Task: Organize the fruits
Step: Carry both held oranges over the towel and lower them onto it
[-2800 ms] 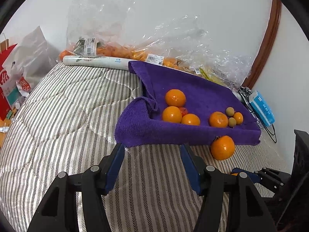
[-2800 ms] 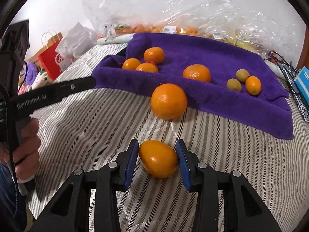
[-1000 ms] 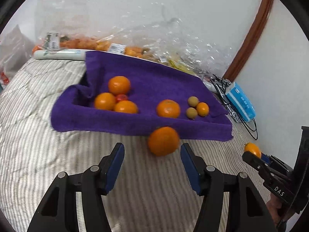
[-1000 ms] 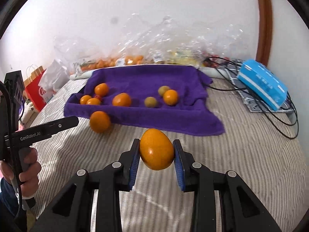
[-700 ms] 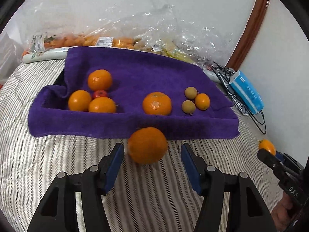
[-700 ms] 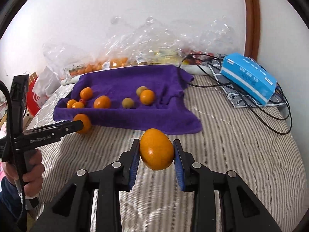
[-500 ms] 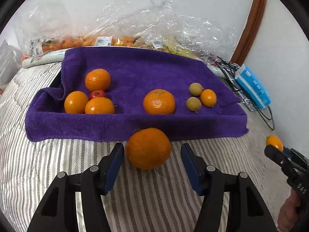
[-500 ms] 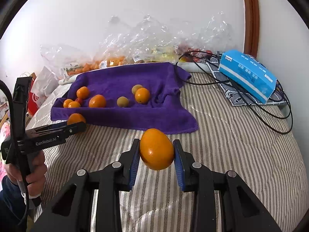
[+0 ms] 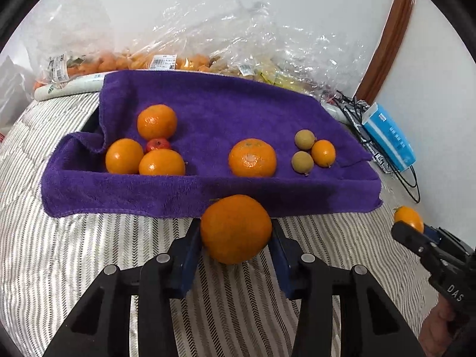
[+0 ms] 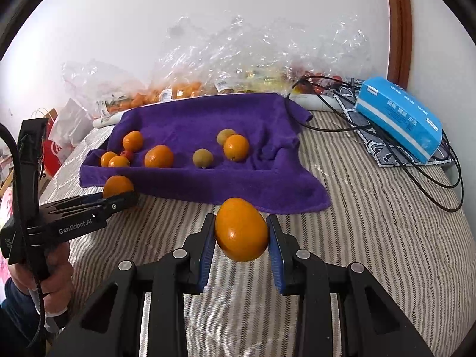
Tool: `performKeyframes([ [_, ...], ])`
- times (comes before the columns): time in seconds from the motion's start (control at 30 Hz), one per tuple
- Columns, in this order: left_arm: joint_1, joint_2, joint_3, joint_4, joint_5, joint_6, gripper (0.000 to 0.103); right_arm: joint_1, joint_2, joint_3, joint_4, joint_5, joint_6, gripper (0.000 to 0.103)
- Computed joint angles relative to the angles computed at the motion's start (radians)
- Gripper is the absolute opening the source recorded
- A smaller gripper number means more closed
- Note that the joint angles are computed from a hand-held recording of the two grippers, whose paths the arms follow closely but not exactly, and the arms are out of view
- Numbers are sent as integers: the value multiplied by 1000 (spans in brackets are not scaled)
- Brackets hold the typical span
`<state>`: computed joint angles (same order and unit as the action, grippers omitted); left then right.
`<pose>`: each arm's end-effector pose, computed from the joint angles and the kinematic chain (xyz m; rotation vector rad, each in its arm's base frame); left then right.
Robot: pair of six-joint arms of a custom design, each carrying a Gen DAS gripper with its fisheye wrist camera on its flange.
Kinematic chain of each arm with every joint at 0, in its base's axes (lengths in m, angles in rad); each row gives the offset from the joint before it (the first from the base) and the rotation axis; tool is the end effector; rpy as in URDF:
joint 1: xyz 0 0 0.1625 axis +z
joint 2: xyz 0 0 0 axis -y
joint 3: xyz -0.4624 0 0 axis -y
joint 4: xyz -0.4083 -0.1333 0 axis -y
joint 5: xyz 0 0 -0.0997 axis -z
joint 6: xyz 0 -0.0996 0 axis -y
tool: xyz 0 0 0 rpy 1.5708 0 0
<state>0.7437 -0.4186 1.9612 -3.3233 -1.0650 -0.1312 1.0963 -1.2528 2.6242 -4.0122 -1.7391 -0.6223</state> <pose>-0.2816 -0.5057 -0.1221 0.8609 2.5915 -0.5804 -0.0605 -0.3730 0.2418 0.0539 -2.2480 1.0371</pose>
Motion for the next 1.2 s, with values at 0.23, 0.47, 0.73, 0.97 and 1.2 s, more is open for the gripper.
performKeyframes([
  [0.23, -12, -40, 41, -18, 7, 3, 41, 40, 31, 13, -60, -30, 29, 33],
  [0.47, -31, -110, 90, -10, 11, 1, 41, 119, 28, 26, -114, -89, 76, 33],
  [0.73, -28, -168, 110, -15, 25, -1, 41, 228, 17, -28, -72, -188, 98, 33],
  [0.97, 8, -172, 75, -3, 12, 16, 41, 259, -1, -86, 14, -184, 130, 33],
  [1.2, 35, -142, -5, 24, -3, 53, 41, 263, 16, -172, 76, -207, 141, 33],
])
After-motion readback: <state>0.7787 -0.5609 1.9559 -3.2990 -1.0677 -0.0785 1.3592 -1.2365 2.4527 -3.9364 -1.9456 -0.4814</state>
